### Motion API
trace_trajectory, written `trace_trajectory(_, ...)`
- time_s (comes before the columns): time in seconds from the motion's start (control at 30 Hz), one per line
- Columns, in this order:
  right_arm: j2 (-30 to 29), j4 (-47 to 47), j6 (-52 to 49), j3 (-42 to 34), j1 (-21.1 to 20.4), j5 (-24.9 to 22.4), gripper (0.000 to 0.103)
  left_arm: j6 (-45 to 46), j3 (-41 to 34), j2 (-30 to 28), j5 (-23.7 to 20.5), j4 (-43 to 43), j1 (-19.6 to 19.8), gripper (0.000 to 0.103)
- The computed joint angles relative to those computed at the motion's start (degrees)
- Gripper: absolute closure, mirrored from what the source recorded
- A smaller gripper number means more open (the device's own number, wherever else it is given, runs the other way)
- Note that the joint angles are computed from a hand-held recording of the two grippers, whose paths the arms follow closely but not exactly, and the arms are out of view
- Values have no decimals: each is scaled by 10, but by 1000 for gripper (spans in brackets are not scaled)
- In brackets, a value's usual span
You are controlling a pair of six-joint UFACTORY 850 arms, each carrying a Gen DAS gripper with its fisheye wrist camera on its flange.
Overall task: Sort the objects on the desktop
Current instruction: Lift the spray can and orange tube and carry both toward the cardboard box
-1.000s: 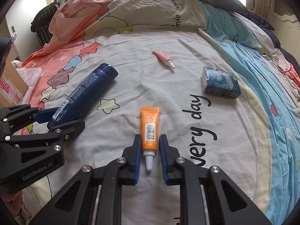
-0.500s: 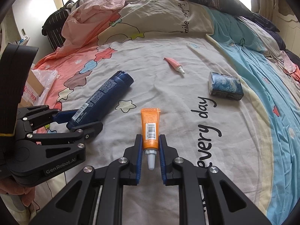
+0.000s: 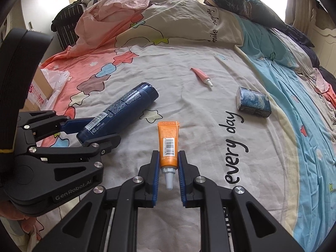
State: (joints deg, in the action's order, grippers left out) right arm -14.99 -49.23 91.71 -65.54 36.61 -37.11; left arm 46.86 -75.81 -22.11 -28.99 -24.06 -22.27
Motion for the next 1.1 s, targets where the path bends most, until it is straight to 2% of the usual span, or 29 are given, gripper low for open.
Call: trace_trajectory(1.1, 26, -22, 21, -5, 33, -35, 87, 63, 34, 75, -1, -71, 20, 61)
